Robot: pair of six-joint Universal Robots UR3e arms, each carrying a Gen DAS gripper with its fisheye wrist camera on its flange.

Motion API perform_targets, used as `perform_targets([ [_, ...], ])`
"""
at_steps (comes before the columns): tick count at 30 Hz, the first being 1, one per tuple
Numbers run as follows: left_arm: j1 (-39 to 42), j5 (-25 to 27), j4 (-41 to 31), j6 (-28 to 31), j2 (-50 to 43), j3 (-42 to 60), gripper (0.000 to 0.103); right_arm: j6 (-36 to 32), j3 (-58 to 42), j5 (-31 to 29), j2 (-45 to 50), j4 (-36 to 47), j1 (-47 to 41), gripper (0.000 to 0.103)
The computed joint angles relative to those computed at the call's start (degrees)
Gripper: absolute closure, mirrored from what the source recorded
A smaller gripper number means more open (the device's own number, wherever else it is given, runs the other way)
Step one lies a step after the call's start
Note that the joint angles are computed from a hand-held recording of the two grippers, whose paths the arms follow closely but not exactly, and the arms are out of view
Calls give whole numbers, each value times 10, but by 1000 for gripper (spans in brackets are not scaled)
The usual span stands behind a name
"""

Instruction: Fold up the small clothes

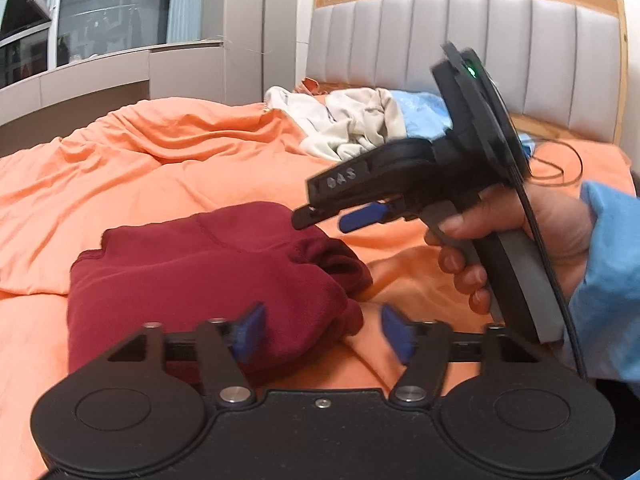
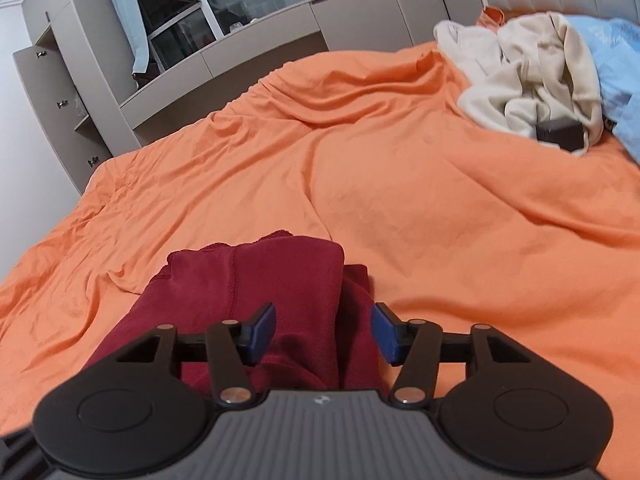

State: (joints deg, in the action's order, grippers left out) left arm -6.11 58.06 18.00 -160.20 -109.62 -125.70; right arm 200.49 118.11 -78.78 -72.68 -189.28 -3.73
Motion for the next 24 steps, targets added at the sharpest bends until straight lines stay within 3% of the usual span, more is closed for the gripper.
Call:
perform_targets([
  [3, 27, -18, 6, -11, 24, -22, 22, -2, -1, -6, -2, 2, 0, 32],
  [7, 56, -2, 43, -45, 42, -43, 5, 8, 5, -2, 2, -6, -7, 30],
  [12, 85, 48, 23, -88, 47, -27, 1, 21, 2, 28, 26, -26, -14, 49],
  [17, 124, 70, -32, -121, 46, -3, 1, 33, -18, 17, 49, -22, -2, 56],
  [19, 140, 72, -61, -133, 45, 9, 1, 38, -22, 10, 55, -25, 4, 64],
  [21, 155, 60, -94, -147, 42, 21, 1, 44, -22, 12, 60, -31, 6, 92],
  [24, 183, 21, -139, -155, 41, 27, 1, 54, -16, -6, 61, -52, 13, 96],
])
